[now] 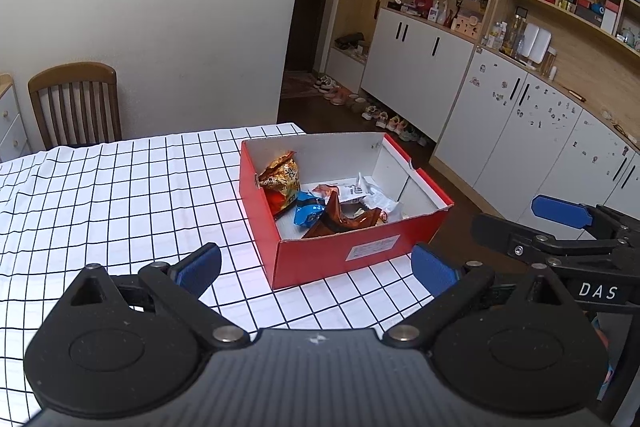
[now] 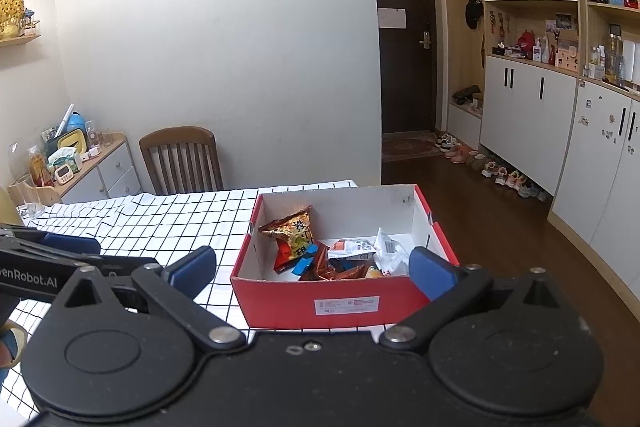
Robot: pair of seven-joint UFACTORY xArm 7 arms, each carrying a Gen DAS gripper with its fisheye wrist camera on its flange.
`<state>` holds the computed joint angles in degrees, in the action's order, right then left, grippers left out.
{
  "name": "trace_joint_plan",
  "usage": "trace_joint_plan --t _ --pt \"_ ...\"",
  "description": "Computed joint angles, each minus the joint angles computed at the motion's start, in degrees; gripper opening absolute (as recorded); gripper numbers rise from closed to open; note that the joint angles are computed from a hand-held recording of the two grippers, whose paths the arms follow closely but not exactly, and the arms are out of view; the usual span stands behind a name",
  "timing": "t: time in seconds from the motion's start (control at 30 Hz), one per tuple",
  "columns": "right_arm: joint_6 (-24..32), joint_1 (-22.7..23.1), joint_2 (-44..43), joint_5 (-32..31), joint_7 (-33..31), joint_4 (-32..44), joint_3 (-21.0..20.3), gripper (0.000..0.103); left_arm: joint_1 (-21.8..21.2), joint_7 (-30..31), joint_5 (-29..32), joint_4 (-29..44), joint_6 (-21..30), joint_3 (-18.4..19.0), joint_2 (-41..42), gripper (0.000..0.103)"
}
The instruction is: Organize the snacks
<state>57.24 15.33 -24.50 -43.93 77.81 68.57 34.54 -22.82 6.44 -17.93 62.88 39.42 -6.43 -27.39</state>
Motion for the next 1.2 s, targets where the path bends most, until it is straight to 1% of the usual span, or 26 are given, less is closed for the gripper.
trace_joint_plan --t 0.57,0.7,0.87,1.03,1.1,1.2 --pt "0.91 0.34 -0.41 0.64 1.81 -0.32 0.2 0.103 0.44 -1.08 1.03 -0.77 -0.34 -0.4 -0.69 0.102" --pt "0.98 0.4 -0.44 1.0 1.73 -0.29 0.15 0.103 0.18 -1.2 0.81 0.05 0.97 -0.08 -0.13 0.102" --pt "0.65 0.26 -0.92 1.54 2.13 -0.71 0.0 0.103 0.94 -2.64 1.49 0.31 1.19 -0.64 0.36 0.102" --pt "0.54 0.09 -1.13 1.97 1.72 -0.92 0.03 0.103 0.81 -2.87 1.3 -0.01 1.01 -0.54 0.35 0.102" --pt "1.1 -0.02 -0.78 2.17 1.35 -0.51 0.22 0.103 0.7 -2.77 1.32 -0.37 0.56 -0.59 0.2 0.102" --pt "3.6 -0.01 0.44 2.78 0.61 0.83 0.58 0.103 0.57 -2.88 1.39 -0.34 0.86 -0.66 0.51 0.102"
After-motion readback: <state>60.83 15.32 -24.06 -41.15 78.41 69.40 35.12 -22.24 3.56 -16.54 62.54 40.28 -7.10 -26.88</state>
